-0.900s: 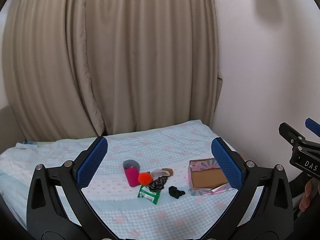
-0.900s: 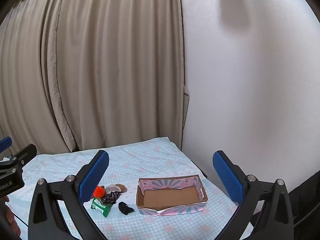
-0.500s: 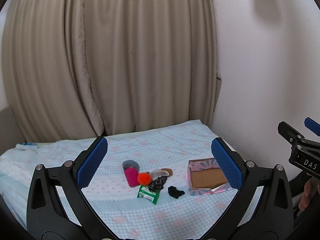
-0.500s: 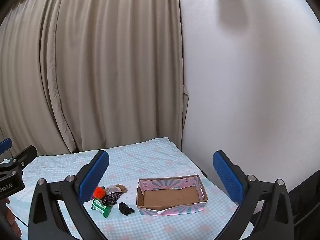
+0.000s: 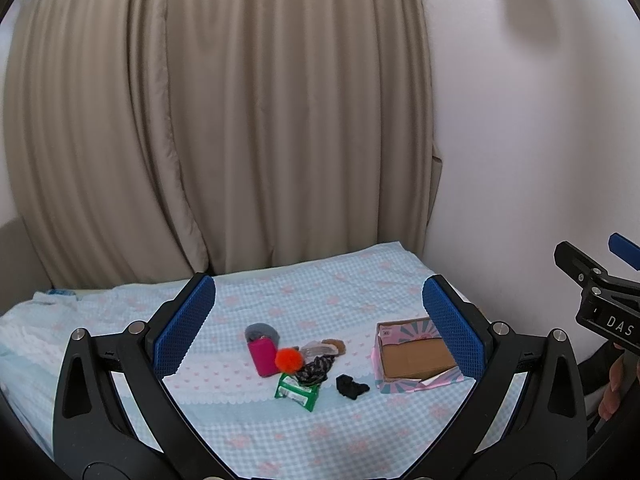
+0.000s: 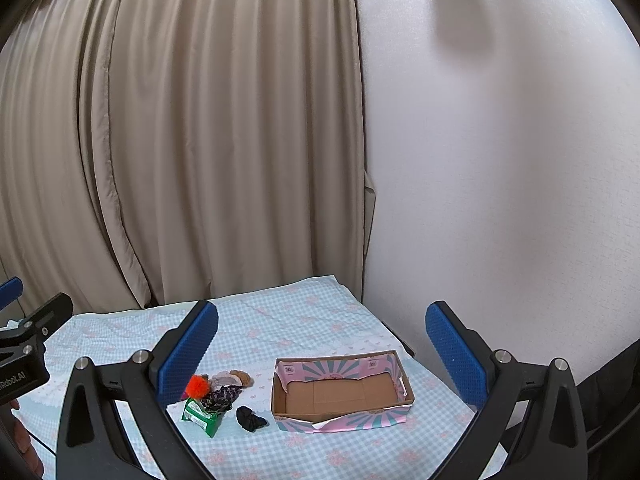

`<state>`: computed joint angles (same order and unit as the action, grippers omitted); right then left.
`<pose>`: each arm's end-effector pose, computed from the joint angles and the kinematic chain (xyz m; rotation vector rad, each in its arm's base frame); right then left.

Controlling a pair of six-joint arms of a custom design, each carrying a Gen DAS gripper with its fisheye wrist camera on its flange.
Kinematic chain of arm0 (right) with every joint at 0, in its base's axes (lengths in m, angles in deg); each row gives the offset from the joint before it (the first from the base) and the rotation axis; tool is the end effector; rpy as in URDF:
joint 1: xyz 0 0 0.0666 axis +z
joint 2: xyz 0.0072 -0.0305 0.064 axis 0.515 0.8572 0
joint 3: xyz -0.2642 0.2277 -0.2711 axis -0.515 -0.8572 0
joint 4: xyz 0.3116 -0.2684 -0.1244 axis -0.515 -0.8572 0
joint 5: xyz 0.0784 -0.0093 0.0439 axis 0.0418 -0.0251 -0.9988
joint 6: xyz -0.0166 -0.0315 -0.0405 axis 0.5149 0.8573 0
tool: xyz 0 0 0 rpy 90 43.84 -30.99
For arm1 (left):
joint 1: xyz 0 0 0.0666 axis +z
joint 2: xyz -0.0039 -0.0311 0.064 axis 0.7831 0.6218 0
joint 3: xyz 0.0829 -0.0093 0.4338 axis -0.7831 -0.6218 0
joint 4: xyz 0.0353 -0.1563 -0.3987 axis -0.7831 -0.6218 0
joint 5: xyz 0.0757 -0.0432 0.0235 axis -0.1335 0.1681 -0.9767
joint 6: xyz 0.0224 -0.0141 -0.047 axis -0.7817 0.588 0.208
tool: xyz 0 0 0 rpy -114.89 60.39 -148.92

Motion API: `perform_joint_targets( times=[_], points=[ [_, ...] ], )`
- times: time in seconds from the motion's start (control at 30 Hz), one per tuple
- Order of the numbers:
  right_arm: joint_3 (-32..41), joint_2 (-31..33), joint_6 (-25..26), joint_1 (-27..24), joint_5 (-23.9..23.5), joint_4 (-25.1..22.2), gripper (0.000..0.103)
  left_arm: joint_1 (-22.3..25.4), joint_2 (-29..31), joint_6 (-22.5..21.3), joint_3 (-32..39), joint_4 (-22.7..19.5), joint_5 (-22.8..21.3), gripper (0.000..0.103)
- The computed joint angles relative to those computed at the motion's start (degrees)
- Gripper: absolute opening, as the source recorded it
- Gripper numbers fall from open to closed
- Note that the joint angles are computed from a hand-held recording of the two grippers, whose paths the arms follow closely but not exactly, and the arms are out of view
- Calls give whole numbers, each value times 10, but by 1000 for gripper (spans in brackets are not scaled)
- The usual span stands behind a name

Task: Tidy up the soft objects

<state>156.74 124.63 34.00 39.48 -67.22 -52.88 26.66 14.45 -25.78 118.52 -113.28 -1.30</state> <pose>0.5017 0.0604 0.6444 0.2839 1.8406 -0.1588 0.5838 -0.2608 0.7329 0.1632 1.9272 -0.0784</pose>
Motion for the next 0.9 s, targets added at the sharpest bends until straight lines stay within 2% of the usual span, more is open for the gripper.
perform_joint_targets(
  times=[0.27, 0.43, 0.5, 0.53, 0.67, 0.9],
  points=[
    [1, 1, 0, 1, 2, -2, 103, 1, -8, -11, -16, 17, -2, 103],
    [0, 0, 0, 0, 2, -2, 103, 0, -3, 0, -4, 1, 0, 103],
    [-1, -2, 0, -1, 1, -3, 103, 0, -6, 0, -10, 7, -1, 103],
    [0, -2, 0, -1, 0, -3, 103, 1, 0, 13, 3, -12, 6, 103],
    [0, -2, 0, -2, -3, -2, 103, -2, -3, 6, -4, 0, 0, 103],
    [1, -2, -1, 0, 0, -4, 103, -6, 2, 16, 9, -8, -3, 103]
  ],
)
